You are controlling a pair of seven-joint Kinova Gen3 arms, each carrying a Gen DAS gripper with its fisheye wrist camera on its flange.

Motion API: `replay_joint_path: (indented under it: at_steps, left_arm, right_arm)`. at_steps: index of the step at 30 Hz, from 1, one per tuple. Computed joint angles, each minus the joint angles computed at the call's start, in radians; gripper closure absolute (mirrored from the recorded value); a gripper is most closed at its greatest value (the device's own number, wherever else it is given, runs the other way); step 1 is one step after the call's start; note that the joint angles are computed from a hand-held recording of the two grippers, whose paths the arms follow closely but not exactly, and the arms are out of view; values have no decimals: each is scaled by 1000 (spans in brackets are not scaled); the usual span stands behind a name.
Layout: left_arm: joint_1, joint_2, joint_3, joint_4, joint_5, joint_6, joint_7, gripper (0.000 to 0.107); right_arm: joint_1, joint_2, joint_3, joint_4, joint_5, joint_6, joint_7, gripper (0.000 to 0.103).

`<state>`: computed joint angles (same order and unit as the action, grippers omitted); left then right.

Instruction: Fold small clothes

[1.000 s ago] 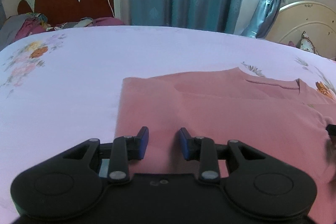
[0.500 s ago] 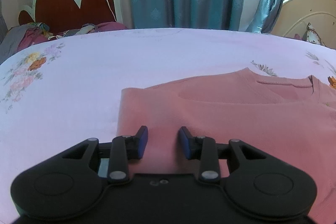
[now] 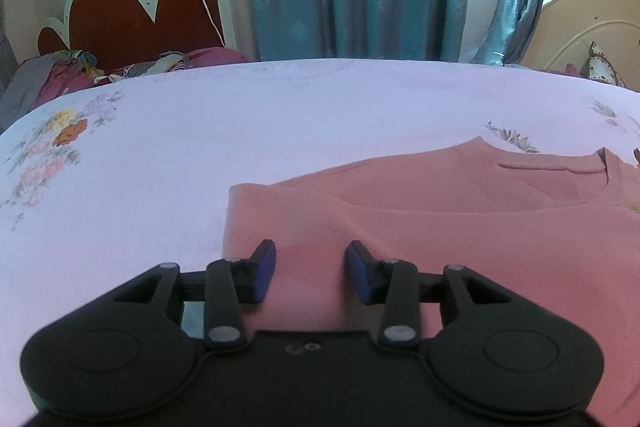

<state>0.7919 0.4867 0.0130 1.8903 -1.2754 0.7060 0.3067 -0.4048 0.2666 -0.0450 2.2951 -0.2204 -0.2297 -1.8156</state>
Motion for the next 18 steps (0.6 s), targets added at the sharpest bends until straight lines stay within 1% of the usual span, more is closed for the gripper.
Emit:
replay_joint_path:
  at_steps: [1,2,5,6,8,9,10,11,12,13,14,15,16,18]
  left_arm:
    - [1,0,0,0,-1,1,1,67]
    - [1,0,0,0,-2,1,3,67]
    - [10,-8,-7,16,-32,-2,45,67]
    - [11,-8,-7,21,-46,-1,60,66]
    - [1,10,4,17,-54,10,60,63]
    - [10,17,-6,20,-66,8,70,62]
    - [8,20,3,16,-67,20,64,62]
    - [4,17,11,10,-53,29,42,62]
    - [1,11,17,7,-40,34,23,63]
    - [2,4,21,9,-31,38,13,63]
    - [5,-7,24,15,-24,41,13,63]
    - [13,-24,25,32,-28,40,29,62]
    - [20,-37,28,47,-38,39,47,61]
    - [40,-67,46,85,-58,51,82,58]
  right_arm:
    - [-28,-2,22,4,-14,-7,26,93]
    - [-74,-4,62,6,-45,-11,67,93]
    - [-213,-34,187,52,-167,-87,162,94]
    - [-260,-43,229,59,-208,-97,203,95]
    - [-352,-7,320,37,-265,-68,284,95]
    - [-380,20,349,18,-294,-30,325,95]
    - [-392,29,365,4,-320,-7,366,94]
    - [-388,21,363,0,-349,-1,406,94]
    - [-372,8,341,4,-386,-11,431,94]
    - [-342,-12,302,18,-417,-37,439,84]
    - [-330,-30,274,39,-450,-78,451,64]
    - [-301,-48,229,60,-467,-118,464,61]
    - [-273,-69,189,78,-468,-141,469,61]
    - [-250,-105,146,111,-474,-162,465,62]
